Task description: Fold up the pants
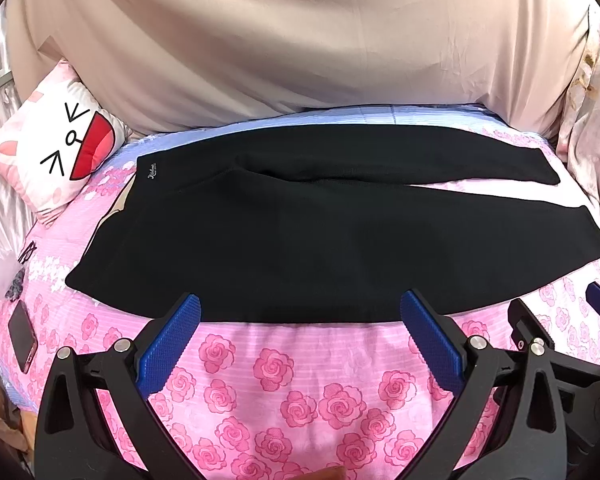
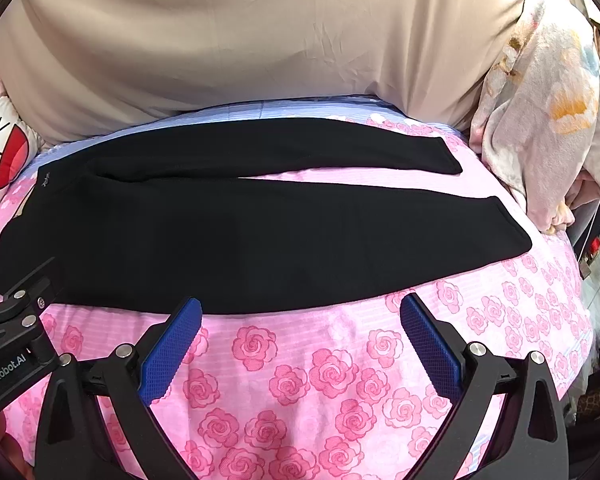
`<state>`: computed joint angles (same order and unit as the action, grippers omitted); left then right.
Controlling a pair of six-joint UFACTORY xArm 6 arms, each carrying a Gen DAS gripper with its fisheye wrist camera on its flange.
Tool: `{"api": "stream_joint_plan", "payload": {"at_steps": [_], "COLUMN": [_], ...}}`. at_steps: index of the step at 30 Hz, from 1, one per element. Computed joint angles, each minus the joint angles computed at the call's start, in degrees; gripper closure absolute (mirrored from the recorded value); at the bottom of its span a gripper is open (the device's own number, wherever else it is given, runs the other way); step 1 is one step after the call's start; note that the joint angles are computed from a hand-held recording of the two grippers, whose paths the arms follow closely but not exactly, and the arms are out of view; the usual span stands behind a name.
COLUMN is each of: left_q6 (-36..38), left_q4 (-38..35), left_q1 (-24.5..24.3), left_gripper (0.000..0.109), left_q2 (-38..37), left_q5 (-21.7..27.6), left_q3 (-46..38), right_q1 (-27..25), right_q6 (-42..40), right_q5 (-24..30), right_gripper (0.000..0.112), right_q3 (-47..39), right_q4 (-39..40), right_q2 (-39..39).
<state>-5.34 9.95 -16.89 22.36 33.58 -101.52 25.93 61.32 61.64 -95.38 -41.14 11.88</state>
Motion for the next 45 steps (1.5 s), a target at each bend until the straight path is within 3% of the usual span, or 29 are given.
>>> {"api": "stream_joint_plan", "payload": {"at_steps": [14,45], "left_q6": [-0.9,-0.6], "left_q4": [1.2,-0.1], "left_q1": [-0.4,-0.1], "left_gripper": [0.01,0.01], "left_q2": [-0.3,3.5], "left_q5": [-0.2,4.9], "left_q3": [0.7,-6.1], "right_q1": [-0.3,0.4], "right_q6": [-0.1,-1.8], "right_q5": [0.1,1.9], "right_gripper": [0.014,0.014], "right_q3": [-0.2,-4.5], "right_q4": [0.3,1.4], "right_q2": [0.6,4.1]}}
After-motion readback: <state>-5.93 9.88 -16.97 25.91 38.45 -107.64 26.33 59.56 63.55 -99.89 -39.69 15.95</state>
